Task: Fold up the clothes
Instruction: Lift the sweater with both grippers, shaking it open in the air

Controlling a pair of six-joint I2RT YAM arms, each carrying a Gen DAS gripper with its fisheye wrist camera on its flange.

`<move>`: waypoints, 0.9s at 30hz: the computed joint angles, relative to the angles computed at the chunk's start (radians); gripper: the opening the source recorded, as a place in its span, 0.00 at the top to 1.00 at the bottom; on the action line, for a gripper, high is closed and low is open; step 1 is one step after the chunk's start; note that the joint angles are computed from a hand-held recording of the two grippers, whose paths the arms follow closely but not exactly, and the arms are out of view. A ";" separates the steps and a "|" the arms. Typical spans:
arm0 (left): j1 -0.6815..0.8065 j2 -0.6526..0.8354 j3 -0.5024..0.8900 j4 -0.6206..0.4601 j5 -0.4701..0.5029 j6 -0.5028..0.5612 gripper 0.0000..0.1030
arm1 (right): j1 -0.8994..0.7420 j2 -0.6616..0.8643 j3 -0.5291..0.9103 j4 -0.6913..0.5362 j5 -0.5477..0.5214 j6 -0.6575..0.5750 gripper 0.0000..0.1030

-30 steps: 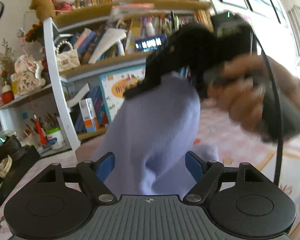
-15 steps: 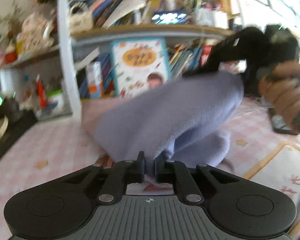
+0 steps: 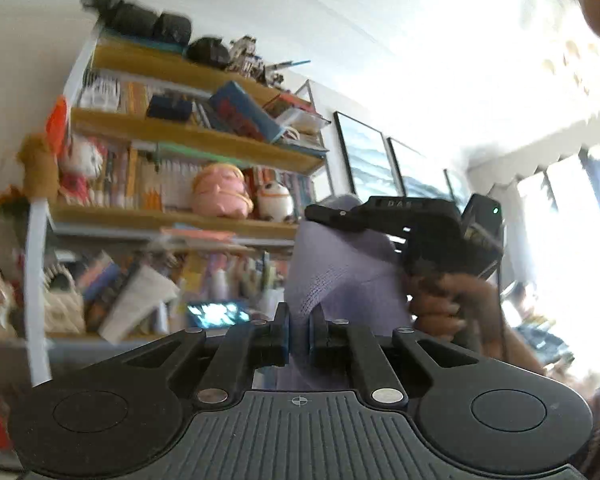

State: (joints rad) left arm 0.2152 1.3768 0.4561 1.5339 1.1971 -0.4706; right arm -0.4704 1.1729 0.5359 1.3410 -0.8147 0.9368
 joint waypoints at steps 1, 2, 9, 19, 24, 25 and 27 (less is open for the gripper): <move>-0.003 0.011 0.016 -0.089 0.025 0.035 0.92 | 0.013 -0.014 0.000 -0.079 0.009 -0.064 0.96; -0.013 0.010 0.036 -0.250 0.033 0.131 0.92 | 0.034 -0.019 0.003 -0.174 0.025 -0.141 0.96; -0.081 0.236 0.222 -1.014 -0.214 0.675 0.91 | 0.277 0.348 0.214 -0.640 0.213 -0.439 0.96; -0.077 0.511 0.466 -1.035 -0.556 0.680 0.81 | 0.502 0.902 0.881 -1.055 0.389 -0.602 0.96; -0.025 0.511 0.471 -1.020 -0.582 0.649 0.50 | 0.513 1.019 1.038 -1.216 0.460 -0.632 0.48; -0.011 0.498 0.447 -1.000 -0.560 0.649 0.43 | 0.504 0.997 0.989 -1.184 0.433 -0.635 0.47; -0.002 0.472 0.408 -0.989 -0.544 0.672 0.37 | 0.484 0.940 0.880 -1.128 0.381 -0.649 0.41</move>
State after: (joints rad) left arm 0.2135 1.8491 0.8639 0.5449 0.6535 0.2012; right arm 0.0134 2.1126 1.4160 0.2131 -0.4332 0.2875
